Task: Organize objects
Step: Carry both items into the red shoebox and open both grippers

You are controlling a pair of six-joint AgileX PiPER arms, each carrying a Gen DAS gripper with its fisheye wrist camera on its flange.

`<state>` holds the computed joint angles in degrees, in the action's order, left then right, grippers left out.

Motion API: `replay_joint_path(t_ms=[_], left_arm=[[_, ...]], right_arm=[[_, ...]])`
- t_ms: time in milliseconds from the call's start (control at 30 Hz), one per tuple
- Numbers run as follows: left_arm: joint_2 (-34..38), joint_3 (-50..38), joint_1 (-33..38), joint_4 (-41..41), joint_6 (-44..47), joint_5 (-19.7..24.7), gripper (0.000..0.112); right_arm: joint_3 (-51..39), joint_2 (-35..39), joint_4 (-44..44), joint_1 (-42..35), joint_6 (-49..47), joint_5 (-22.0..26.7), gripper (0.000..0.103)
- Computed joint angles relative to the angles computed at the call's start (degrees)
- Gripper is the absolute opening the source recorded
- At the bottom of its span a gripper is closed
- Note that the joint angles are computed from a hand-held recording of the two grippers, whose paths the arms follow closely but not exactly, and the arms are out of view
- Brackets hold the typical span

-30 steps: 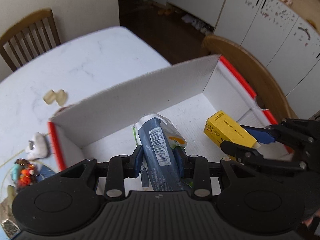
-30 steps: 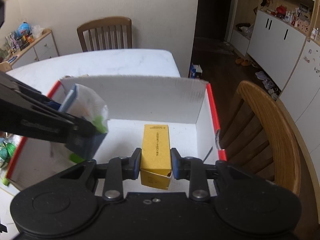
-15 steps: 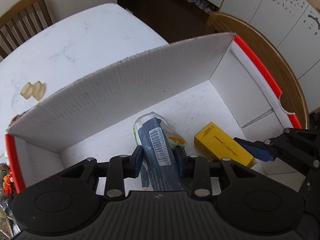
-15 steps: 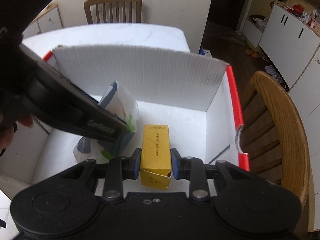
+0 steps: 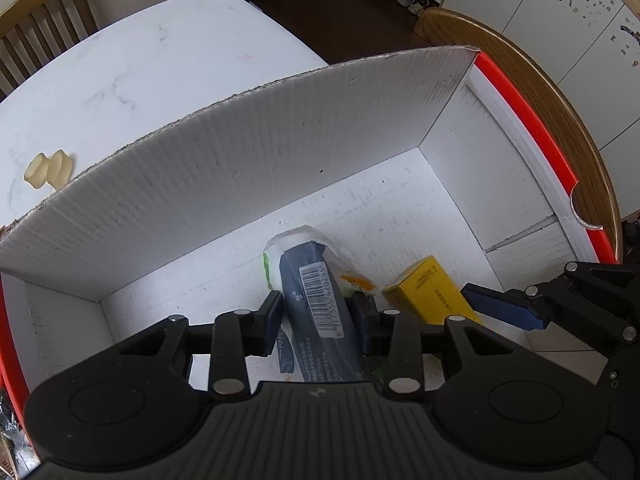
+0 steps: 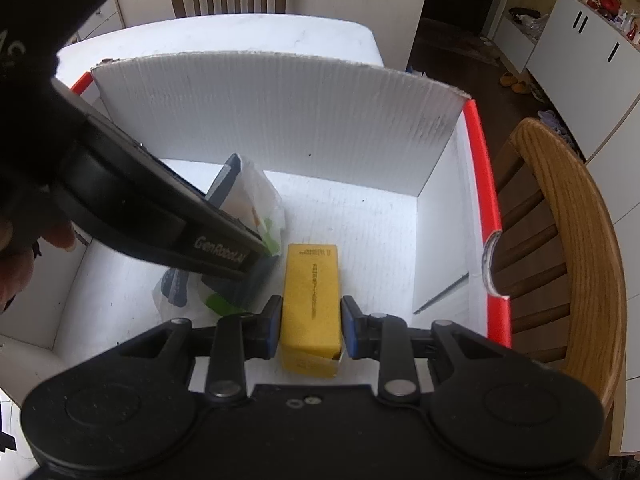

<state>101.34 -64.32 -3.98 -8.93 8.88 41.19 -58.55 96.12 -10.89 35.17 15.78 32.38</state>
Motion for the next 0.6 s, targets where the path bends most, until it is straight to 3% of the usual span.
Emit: replay_joint_path(t_ms=[233, 533, 600], left_arm=[[-1.0, 1.0, 0.5, 0.1, -1.4, -1.0, 0.054], [-7.5, 5.3, 2.6, -3.0, 1.4, -2.8, 0.054], [-9.6, 6.7, 3.2, -3.9, 2.3, -2.9, 0.054]], right_arm=[[0.6, -0.6, 1.8, -0.9, -2.5, -1.3, 0.037], [3.0, -5.1, 3.6, -1.3, -3.4, -3.0, 0.053], [3.9, -6.5, 3.4, -1.1, -2.8, -3.7, 0.064]])
